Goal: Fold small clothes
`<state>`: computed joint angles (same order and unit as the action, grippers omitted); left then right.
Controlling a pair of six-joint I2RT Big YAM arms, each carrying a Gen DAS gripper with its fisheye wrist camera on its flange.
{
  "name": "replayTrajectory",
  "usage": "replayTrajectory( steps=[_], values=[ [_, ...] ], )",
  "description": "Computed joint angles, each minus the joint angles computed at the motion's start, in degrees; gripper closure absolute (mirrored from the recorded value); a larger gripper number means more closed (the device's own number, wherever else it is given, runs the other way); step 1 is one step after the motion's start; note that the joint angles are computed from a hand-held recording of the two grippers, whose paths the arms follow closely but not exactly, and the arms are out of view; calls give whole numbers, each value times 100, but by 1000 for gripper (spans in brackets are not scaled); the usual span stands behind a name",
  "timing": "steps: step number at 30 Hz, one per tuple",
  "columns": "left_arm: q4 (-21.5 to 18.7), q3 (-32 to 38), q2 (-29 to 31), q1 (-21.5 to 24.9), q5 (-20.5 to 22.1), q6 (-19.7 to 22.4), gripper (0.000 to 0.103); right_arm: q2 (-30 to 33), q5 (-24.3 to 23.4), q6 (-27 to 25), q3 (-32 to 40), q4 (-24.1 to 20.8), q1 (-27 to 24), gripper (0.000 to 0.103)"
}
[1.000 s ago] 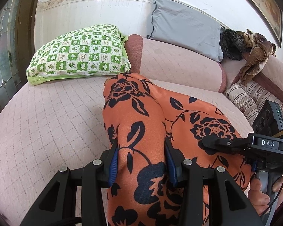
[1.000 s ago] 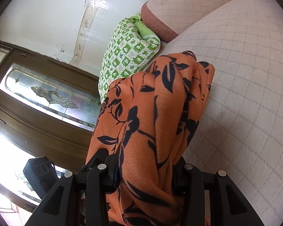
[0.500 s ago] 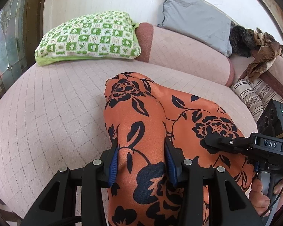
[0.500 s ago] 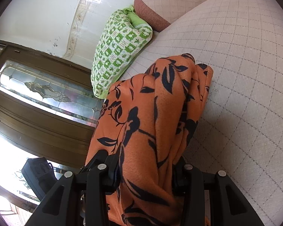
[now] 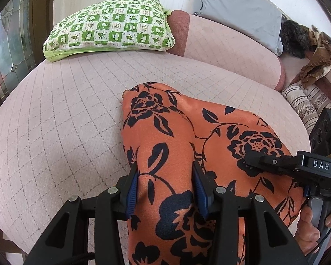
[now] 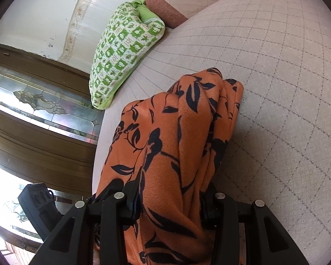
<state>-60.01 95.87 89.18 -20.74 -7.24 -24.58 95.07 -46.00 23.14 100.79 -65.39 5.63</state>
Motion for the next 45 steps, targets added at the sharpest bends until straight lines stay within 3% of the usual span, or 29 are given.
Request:
replayTrajectory(
  steps=[14, 21, 27, 32, 36, 39, 42, 44, 45],
  values=[
    [-88, -113, 7, -90, -276, 31, 45, 16, 282, -229, 2, -201, 43, 59],
    [-146, -241, -26, -32, -275, 49, 25, 97, 379, -345, 60, -413, 49, 54],
    [-88, -389, -82, -33, -403, 179, 17, 109, 489, -458, 45, -544, 47, 48],
    [-94, -423, -150, -36, -463, 187, 17, 51, 741, -507, 163, -683, 28, 44],
    [-97, -458, -276, -140, -742, 293, 17, -274, 1202, -500, 73, -281, -78, 43],
    [-85, -477, -391, -183, -934, 254, 17, -601, 1367, -191, -186, 429, -196, 43],
    [-42, -568, -564, -203, -1115, 119, 17, -827, 983, 63, -434, 1053, -232, 43],
    [-35, -630, -664, -205, -1228, 26, 17, -888, 752, -147, -459, 1132, -123, 45],
    [-33, -675, -724, -214, -1345, -33, 17, -897, 719, -280, -448, 1071, -47, 53]
  ],
)
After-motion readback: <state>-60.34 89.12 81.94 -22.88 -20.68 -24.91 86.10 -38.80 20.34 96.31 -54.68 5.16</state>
